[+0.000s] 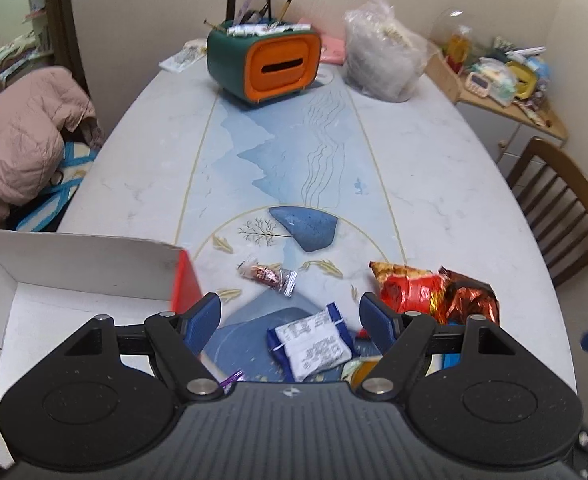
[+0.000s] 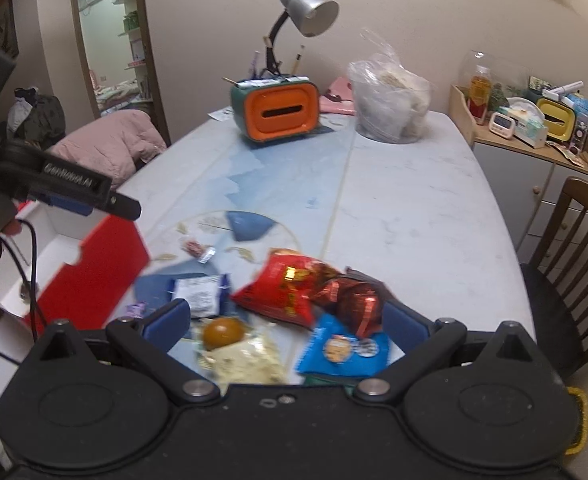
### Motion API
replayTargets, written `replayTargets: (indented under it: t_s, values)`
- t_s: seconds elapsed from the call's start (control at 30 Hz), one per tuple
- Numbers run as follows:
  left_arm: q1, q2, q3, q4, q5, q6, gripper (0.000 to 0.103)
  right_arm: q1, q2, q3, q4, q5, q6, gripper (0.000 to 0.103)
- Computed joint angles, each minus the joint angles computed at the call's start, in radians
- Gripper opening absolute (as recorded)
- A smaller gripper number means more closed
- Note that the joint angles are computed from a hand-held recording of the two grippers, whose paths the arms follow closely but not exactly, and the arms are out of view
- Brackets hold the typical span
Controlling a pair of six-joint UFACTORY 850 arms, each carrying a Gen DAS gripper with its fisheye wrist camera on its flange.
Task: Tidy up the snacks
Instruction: 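Reach the left tool to the sausage stick while the right tool reaches the copper bag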
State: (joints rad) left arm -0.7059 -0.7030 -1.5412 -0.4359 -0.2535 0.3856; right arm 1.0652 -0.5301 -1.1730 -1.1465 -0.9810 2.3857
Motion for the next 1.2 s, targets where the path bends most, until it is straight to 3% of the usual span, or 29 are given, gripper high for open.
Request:
replayTargets:
  t_s: [0.2,0.43,0.57,0.63,0.77,1.0,1.2]
  values:
    - [-0.022,-0.156,-0.22,0.233,-0.14,-0.326,0.076,-0.019,0.048,0.098,-0.008,0.052,0.045,0.102]
    - [-0.019,-0.369,-0.533,0.307,-0.364,-0.515,0.076,-0.086,0.095,0.201,-0.069,0.172,0.071,0.1]
    - [-0.021,-0.471,-0.681,0.353,-0.454,-0.605,0.076,-0.154,0.114,0.246,-0.124,0.268,0.048,0.097]
    - [-0.024,-0.514,-0.744,0.376,-0.485,-0.639,0.076,-0.186,0.114,0.255,-0.155,0.311,0.027,0.097]
    - [-0.029,-0.588,-0.858,0.403,-0.542,-0.68,0.075,-0.251,0.099,0.257,-0.205,0.404,-0.023,0.086]
    - [-0.03,-0.683,-1.01,0.427,-0.61,-0.717,0.071,-0.326,0.064,0.241,-0.257,0.501,-0.074,0.085]
    - [-0.024,-0.73,-1.081,0.425,-0.653,-0.732,0.064,-0.372,0.069,0.265,-0.384,0.584,0.04,0.084]
